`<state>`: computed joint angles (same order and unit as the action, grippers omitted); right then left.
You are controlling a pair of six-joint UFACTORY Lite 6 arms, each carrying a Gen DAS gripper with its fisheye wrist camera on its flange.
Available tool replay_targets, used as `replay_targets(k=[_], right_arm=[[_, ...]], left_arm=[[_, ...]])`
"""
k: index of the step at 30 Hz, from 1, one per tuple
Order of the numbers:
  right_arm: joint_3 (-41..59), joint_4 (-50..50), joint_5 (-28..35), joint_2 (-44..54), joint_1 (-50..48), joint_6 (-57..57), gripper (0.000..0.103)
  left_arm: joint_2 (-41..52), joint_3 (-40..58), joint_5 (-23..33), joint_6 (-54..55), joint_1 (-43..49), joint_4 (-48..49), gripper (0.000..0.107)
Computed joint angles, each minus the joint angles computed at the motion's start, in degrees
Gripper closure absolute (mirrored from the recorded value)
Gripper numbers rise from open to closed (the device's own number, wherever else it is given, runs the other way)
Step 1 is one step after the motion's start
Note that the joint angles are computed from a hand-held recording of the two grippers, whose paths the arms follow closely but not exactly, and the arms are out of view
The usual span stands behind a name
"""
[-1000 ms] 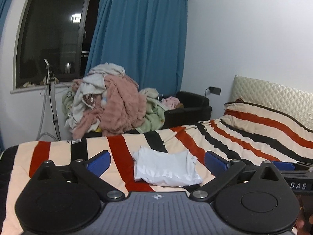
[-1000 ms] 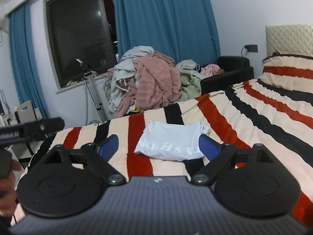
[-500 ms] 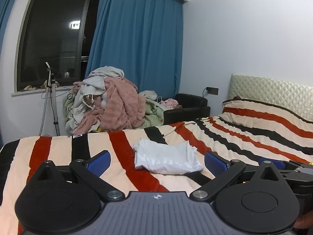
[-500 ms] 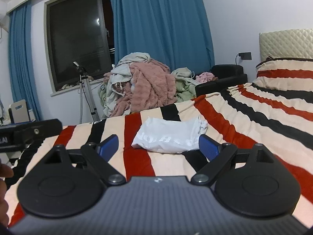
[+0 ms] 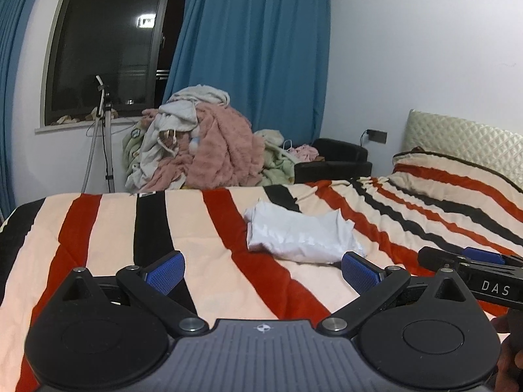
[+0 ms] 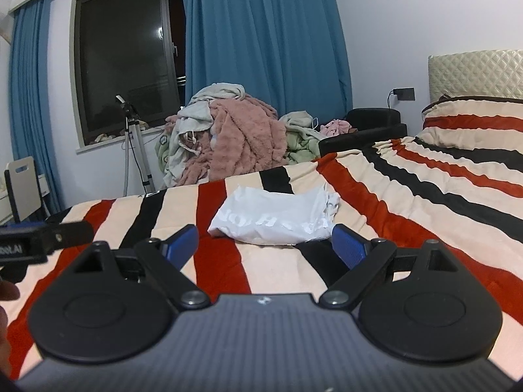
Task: Fold clothes
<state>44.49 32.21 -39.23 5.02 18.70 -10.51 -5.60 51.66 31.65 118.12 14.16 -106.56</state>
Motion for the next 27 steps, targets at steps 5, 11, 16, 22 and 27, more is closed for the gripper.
replay_targets(k=[5,11,16,22,27], right_arm=[[0.26,0.47,-0.08,0.63,0.16,-0.38,0.013],[0.54,-0.40,0.86,0.78,-0.32,0.40,0.013],[0.97,-0.39,1.78,1.10,-0.67,0.67,0.013],[1.70,0.26,2.54,1.50,-0.75,0.19,0.013],[2.03,0.95,2.36,1.97,-0.43,-0.81,0.013]], left_arm=[[0.68,0.19,-0.18,1.70,-0.62,-2.59,0.004],[0.86,-0.01,-0.64,2.44,-1.16,-3.88,0.004],[1.45,0.37,-0.63,0.52,-1.45,-2.00,0.004],[1.29,-0.04,-0.69,1.79,-1.39,-2.94,0.004],[1.30,-0.36,-0.64,3.28,-1.57,-3.91,0.004]])
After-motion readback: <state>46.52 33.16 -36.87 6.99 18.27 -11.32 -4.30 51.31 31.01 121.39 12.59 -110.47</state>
